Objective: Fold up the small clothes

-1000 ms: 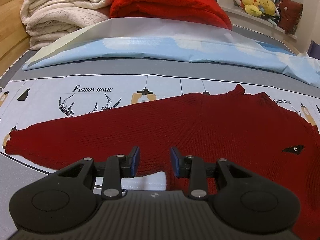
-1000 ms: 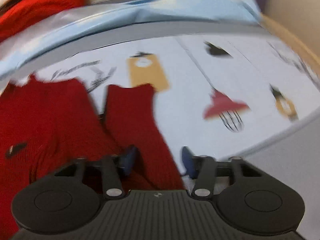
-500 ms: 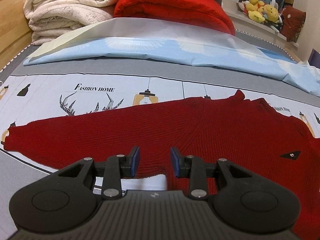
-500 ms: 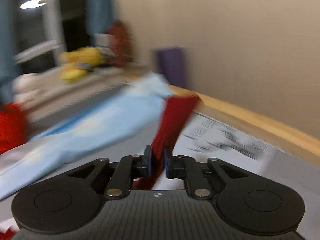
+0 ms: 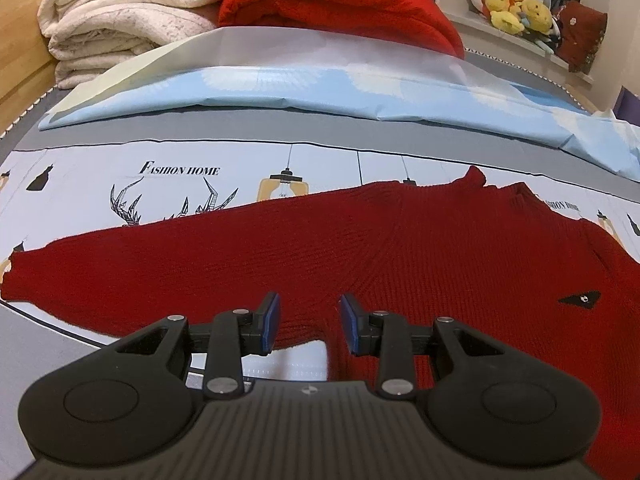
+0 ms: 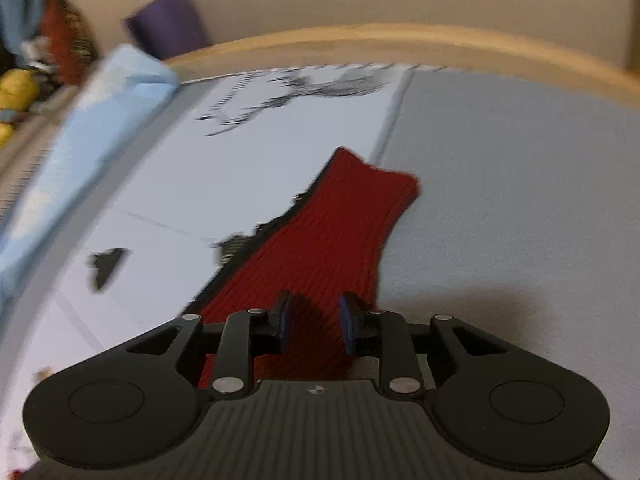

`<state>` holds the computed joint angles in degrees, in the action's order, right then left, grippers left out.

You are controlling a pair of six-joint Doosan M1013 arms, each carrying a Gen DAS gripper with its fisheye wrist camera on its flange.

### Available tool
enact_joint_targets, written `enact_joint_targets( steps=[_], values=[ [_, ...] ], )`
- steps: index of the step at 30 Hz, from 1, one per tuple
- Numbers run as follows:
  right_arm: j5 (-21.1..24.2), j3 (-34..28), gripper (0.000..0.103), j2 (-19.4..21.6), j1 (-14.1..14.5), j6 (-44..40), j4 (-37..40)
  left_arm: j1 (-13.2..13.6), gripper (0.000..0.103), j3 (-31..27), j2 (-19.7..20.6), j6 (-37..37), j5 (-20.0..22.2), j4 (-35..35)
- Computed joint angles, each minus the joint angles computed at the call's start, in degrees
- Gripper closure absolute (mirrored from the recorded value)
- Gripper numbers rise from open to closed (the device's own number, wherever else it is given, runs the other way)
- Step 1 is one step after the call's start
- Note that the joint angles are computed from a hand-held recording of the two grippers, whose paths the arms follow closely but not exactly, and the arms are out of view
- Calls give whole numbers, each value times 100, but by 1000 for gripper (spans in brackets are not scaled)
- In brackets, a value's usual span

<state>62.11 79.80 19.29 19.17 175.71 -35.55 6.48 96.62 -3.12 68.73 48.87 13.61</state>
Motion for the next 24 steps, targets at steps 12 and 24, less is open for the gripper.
enact_joint_targets(
  steps=[12,24],
  values=[
    [95,-11,95,92,123,55,-600,-15,66,6,37,35,-2,-21],
    [740,56,77,117,552,-150,-1990,32,66,29,45,98,-32,-133]
  ],
)
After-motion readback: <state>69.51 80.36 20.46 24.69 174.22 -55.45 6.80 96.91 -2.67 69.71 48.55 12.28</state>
